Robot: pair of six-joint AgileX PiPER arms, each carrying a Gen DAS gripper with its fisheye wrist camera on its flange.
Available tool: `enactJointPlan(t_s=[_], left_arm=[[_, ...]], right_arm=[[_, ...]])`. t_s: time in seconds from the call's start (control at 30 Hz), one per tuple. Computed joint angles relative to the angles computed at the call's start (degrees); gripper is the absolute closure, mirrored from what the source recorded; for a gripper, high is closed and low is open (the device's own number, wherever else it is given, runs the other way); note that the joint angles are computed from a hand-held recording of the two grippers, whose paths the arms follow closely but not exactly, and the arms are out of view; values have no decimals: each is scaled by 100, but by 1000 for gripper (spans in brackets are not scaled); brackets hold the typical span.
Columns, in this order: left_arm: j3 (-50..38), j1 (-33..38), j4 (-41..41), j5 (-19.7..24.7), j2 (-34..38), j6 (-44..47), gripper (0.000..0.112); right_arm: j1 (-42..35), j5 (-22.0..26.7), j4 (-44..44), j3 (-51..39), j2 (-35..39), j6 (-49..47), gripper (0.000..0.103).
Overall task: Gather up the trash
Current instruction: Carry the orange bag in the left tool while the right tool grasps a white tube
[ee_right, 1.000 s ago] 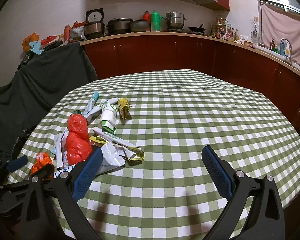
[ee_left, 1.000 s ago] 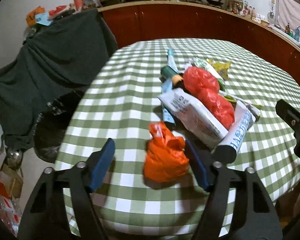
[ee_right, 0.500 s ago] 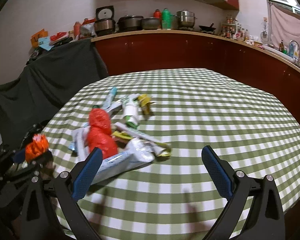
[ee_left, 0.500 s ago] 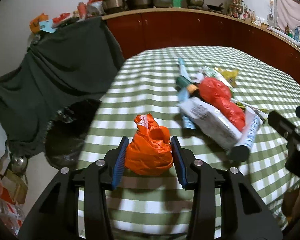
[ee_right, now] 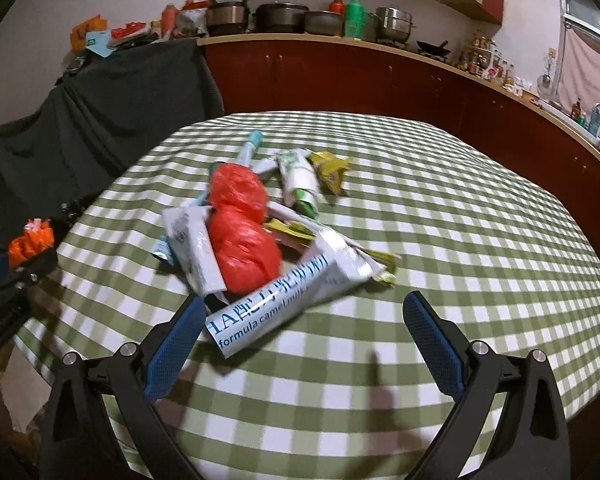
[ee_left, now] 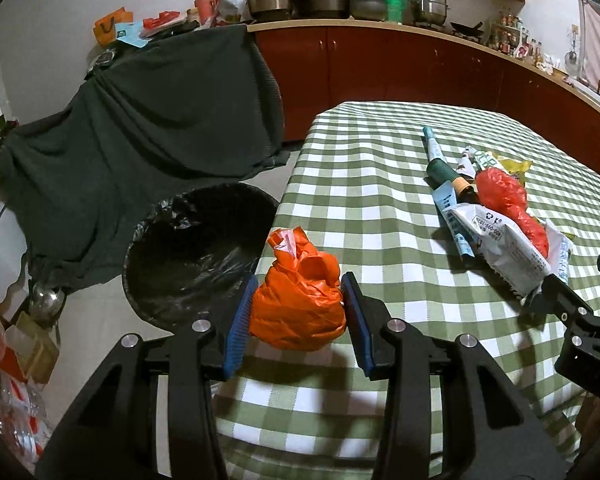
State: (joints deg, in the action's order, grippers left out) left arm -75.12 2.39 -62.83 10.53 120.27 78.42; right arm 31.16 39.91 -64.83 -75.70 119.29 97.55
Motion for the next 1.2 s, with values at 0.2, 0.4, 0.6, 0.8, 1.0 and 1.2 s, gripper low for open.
enactJointPlan(t_s=[0.2,0.4,0.6,0.8,1.0,1.2], left_arm=[[27,-10,-278,26,8,296,70],[18,-12,-257,-21,5,245,70],[-57,10,-133,-79,40,101,70],[-174,6,294,-92,130,-335,70],[-253,52,276,-68,185,-322,70],[-263,93,-79,-94,188,-8,70]], right_arm=[[-30,242,-58,436,-214,330,8],[-130,114,-234,809,-475,737,29],[-300,-305,11,702,-380,558,34],[-371,-574,77,640,-328,391,58],[-338,-539,-317,747,-398,759,71],[-257,-344,-564,750,-449,837,76]])
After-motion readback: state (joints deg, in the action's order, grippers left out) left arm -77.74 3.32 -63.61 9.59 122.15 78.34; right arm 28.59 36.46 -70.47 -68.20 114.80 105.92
